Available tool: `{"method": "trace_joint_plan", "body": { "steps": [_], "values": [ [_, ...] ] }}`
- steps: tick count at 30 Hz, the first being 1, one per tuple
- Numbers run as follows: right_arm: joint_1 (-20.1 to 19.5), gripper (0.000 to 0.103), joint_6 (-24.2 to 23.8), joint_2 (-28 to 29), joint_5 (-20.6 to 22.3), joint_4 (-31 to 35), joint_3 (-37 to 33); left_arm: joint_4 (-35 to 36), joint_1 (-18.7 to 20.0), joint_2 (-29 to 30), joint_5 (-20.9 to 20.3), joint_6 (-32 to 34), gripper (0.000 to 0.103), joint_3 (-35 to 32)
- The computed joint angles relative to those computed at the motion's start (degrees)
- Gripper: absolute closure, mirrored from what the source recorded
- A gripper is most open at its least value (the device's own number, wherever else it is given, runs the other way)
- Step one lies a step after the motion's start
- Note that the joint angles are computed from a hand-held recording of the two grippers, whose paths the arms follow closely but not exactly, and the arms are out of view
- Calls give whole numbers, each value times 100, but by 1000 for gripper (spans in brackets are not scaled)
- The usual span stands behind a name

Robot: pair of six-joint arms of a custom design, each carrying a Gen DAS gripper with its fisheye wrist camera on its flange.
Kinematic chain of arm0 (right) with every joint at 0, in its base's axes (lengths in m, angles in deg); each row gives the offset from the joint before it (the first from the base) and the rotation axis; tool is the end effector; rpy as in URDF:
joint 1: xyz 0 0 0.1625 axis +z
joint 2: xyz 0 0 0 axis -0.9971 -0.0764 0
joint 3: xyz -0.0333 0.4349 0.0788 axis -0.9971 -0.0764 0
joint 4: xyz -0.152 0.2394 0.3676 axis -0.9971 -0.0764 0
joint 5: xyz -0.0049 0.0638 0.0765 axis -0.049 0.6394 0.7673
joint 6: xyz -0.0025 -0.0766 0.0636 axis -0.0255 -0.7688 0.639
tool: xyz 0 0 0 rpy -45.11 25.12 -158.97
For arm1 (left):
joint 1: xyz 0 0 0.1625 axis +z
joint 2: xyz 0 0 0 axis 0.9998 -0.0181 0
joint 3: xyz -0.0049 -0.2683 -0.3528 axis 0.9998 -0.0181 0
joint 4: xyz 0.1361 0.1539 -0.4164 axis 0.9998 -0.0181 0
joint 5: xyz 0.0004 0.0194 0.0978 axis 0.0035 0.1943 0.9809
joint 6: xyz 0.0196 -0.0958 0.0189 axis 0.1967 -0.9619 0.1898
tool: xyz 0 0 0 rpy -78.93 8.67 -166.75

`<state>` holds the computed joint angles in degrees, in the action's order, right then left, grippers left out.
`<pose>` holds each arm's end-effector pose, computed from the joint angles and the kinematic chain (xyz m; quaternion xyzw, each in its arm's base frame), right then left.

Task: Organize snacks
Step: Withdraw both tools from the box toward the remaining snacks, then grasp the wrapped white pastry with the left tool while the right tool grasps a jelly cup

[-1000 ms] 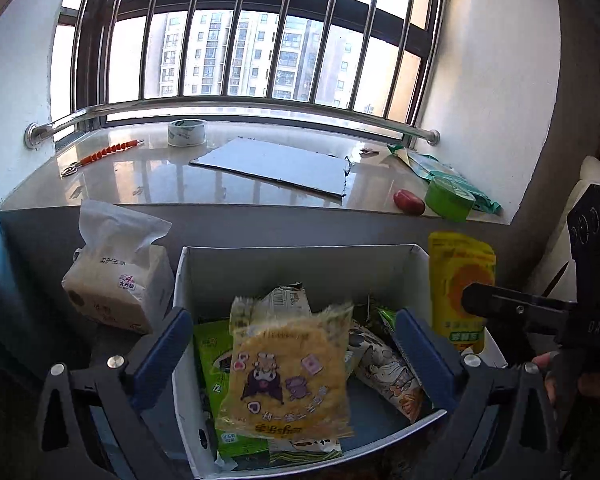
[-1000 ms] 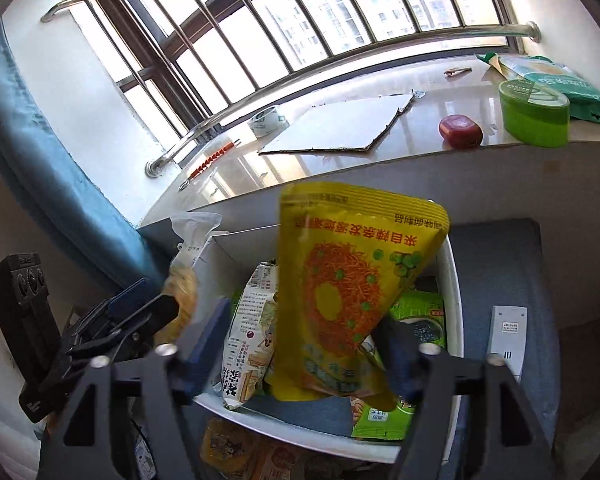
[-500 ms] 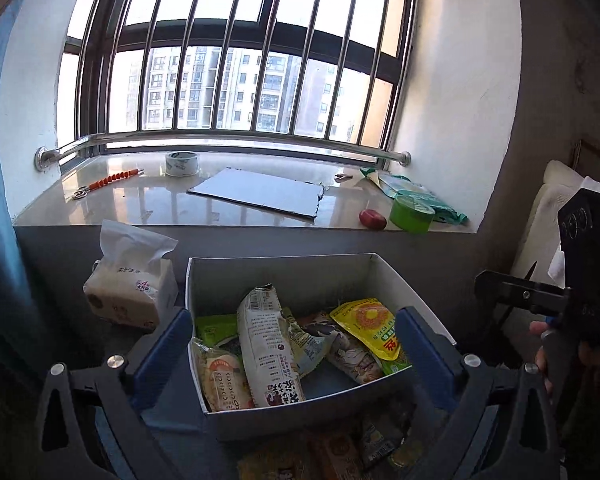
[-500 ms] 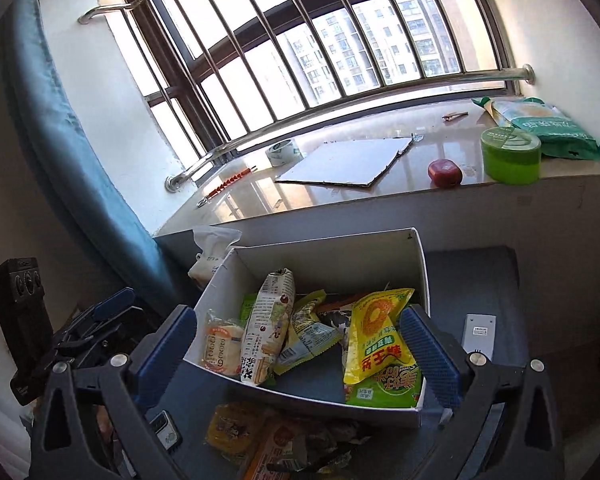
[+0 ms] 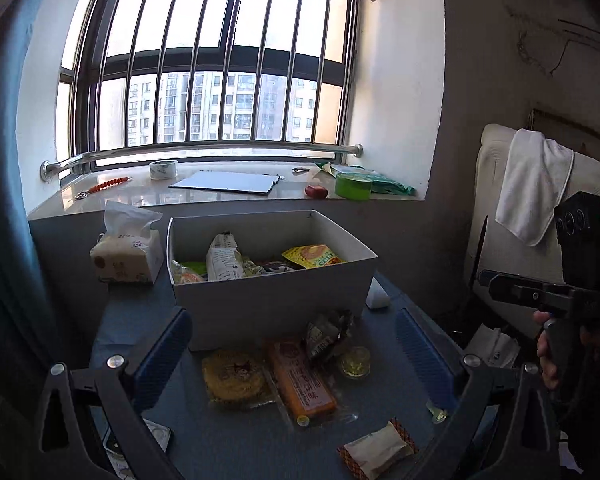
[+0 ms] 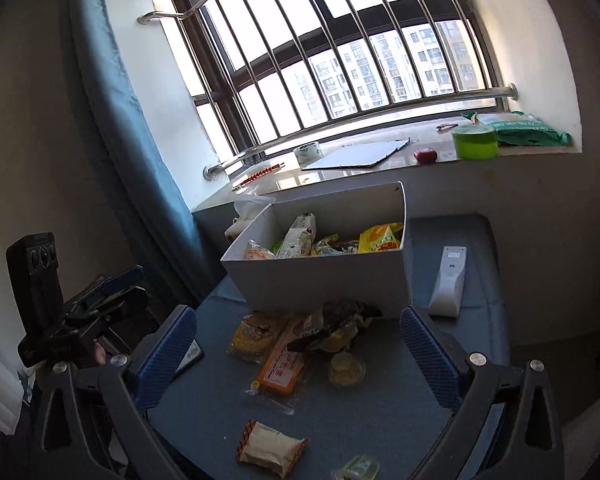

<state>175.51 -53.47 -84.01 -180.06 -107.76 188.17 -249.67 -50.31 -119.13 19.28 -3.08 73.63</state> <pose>0.1240 -0.4016 0.2935 0.1656 -0.8760 0.4334 0.1314 -0.2711 -0.4544 0.1562 0.3799 0.8357 -0.3745 0.1304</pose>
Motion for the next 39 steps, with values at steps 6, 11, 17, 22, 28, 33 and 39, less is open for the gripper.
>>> {"method": "trace_joint_plan", "body": {
  "steps": [6, 11, 17, 22, 28, 33, 39],
  "values": [
    [-455, 0, 47, -291, -101, -338, 687, 75, -115, -151, 77, -570, 0, 483],
    [-429, 0, -119, 63, -655, -586, 796, 172, -186, -126, 163, -765, 0, 614],
    [-180, 0, -453, 1078, -1558, -1173, 675, 426, -222, 96, 93, -619, 0, 570],
    [-196, 10, -420, 1455, -1823, -1128, 593, 804, -220, 347, 45, -466, 0, 490],
    [-263, 54, -499, 1406, -1778, -1094, 628, 1154, -160, 557, -221, -157, 0, 414],
    [-438, 54, -287, 923, -1242, -769, 708, 1694, 110, 700, -912, 603, 0, 155],
    [-639, 54, -156, 275, -712, -357, 812, 2746, 411, 982, -1572, 1756, 0, -406]
  ]
}}
